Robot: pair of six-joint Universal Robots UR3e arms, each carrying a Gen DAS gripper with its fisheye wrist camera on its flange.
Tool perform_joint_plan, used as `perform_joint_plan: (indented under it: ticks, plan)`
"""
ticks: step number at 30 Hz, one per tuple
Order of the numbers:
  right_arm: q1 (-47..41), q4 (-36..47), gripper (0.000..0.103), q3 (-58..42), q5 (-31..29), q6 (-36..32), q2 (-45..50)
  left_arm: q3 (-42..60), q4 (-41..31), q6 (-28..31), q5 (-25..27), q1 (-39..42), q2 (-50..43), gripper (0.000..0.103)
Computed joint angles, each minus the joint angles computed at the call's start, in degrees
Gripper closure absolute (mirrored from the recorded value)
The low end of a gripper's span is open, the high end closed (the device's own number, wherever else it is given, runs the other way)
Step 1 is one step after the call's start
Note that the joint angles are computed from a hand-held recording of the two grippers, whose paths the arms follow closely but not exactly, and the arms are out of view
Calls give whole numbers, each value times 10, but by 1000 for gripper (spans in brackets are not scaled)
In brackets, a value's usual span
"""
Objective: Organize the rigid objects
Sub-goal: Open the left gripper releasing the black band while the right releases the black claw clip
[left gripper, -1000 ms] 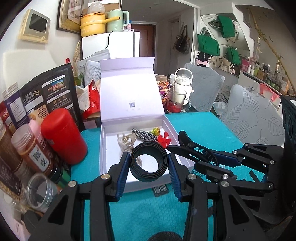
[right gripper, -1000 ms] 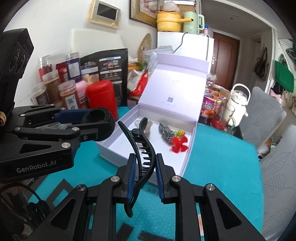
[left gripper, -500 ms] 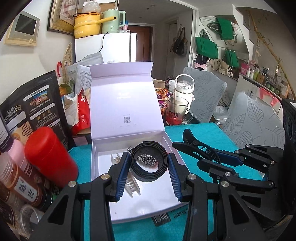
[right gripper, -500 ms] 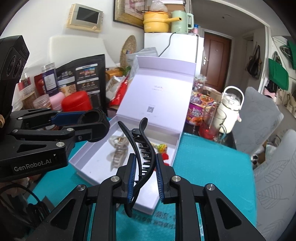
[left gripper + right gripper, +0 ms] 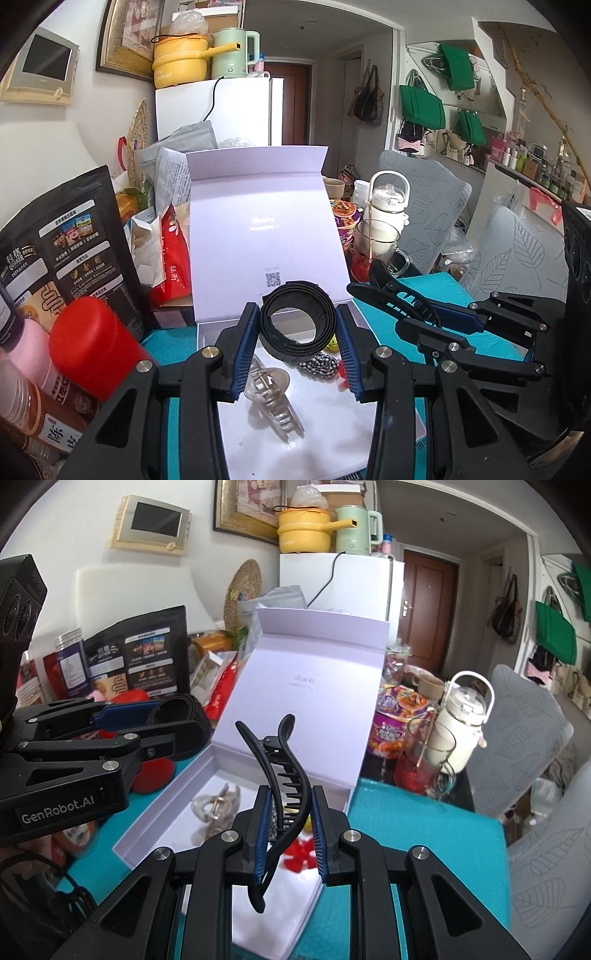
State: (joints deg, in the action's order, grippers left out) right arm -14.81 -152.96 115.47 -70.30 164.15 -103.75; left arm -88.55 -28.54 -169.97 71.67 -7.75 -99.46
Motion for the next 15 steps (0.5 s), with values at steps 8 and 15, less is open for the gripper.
perform_joint_plan:
  ticks: [8, 15]
  plan:
    - [17, -34, 82, -30, -5, 19, 80, 40, -18, 2, 18, 4, -59, 62]
    - [20, -31, 82, -46, -22, 9, 135, 82, -48, 5, 49, -4, -115, 62]
